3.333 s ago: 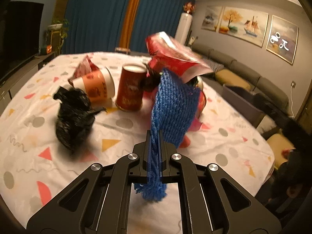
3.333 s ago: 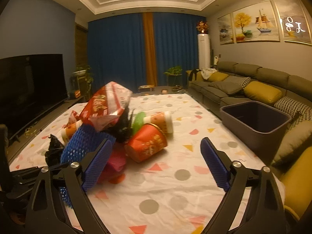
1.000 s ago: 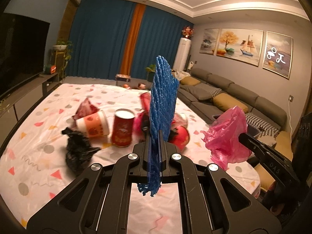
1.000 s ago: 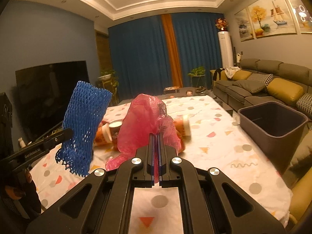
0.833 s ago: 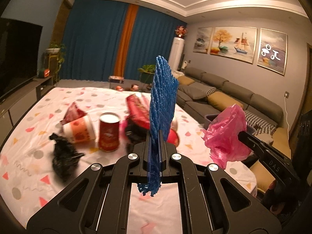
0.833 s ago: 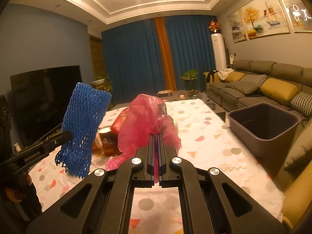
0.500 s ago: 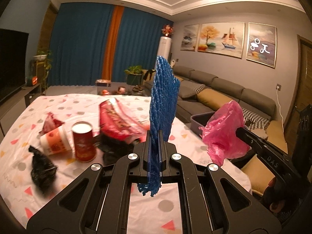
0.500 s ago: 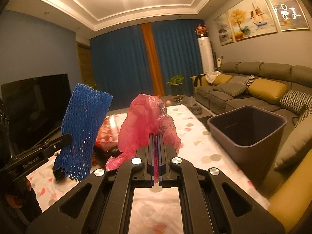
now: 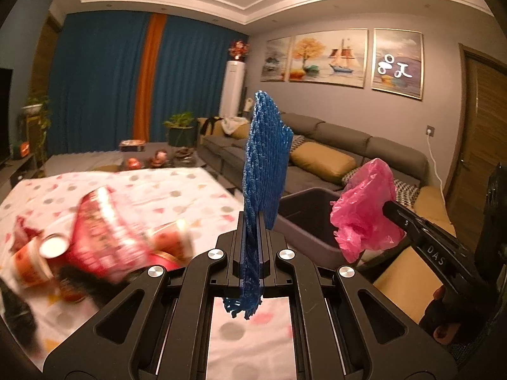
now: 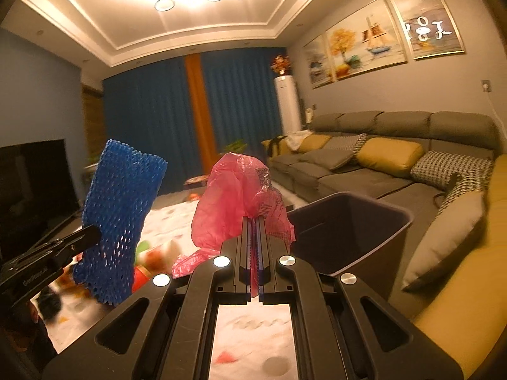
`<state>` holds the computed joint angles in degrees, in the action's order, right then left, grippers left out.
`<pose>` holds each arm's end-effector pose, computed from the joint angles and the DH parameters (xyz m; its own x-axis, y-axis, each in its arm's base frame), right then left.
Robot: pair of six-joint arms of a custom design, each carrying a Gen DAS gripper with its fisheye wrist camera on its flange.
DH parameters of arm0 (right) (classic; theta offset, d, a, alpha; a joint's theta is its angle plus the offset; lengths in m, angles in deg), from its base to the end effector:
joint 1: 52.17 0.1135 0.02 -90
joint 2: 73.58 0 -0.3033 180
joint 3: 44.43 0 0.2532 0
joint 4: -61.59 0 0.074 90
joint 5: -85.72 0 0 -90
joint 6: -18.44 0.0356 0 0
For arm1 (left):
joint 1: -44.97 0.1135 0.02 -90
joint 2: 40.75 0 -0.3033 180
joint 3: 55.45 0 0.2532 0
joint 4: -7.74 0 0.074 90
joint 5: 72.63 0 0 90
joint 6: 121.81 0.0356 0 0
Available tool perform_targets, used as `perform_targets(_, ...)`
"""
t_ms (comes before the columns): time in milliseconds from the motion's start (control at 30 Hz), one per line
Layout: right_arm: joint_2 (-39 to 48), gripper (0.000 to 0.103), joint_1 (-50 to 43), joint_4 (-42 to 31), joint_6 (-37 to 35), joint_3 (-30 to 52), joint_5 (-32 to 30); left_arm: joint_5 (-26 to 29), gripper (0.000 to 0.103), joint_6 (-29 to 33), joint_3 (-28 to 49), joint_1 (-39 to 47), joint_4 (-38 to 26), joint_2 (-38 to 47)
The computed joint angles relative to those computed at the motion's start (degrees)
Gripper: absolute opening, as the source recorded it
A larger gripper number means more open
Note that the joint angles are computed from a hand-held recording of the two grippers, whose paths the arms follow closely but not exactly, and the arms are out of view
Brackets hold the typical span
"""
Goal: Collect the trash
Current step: 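Carry the net and pink bag to the grey bin and release both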
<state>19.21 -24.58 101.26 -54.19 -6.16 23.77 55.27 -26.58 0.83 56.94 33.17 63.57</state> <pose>0.2591 0.1165 0.1832 -0.2185 0.1831 -0.9585 0.0622 0.9829 0.1735 0.3553 0.0530 0.1798 -0.3389 0.0017 -0.9408 0.4237 0.8931 -0.1510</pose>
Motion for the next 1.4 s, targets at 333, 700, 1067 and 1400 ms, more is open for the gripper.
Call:
perform_targets(333, 0.6, 0.004, -7.7, 0.8, -2.1, 1.2, -0.8, -4.5, 0.005, -3.1, 8.4, -9.8, -1.0, 6.5)
perform_targets(700, 5.7, 0.004, -14.1, 1.0, -1.4, 4.9, -3.9, -9.0, 0.005, -5.0, 20.5, -17.8, -6.0, 14.7)
perform_targets(1067, 9.0, 0.004, -16.6, -0.5, -1.5, 8.6, -5.6, -10.0, 0.005, -5.5, 29.0, -20.6, -10.1, 21.4)
perform_targets(1400, 10.3, 0.004, -17.2, -2.5, -0.9, 10.6, -5.9, -10.3, 0.005, -6.0, 33.4, -22.5, -12.5, 24.0)
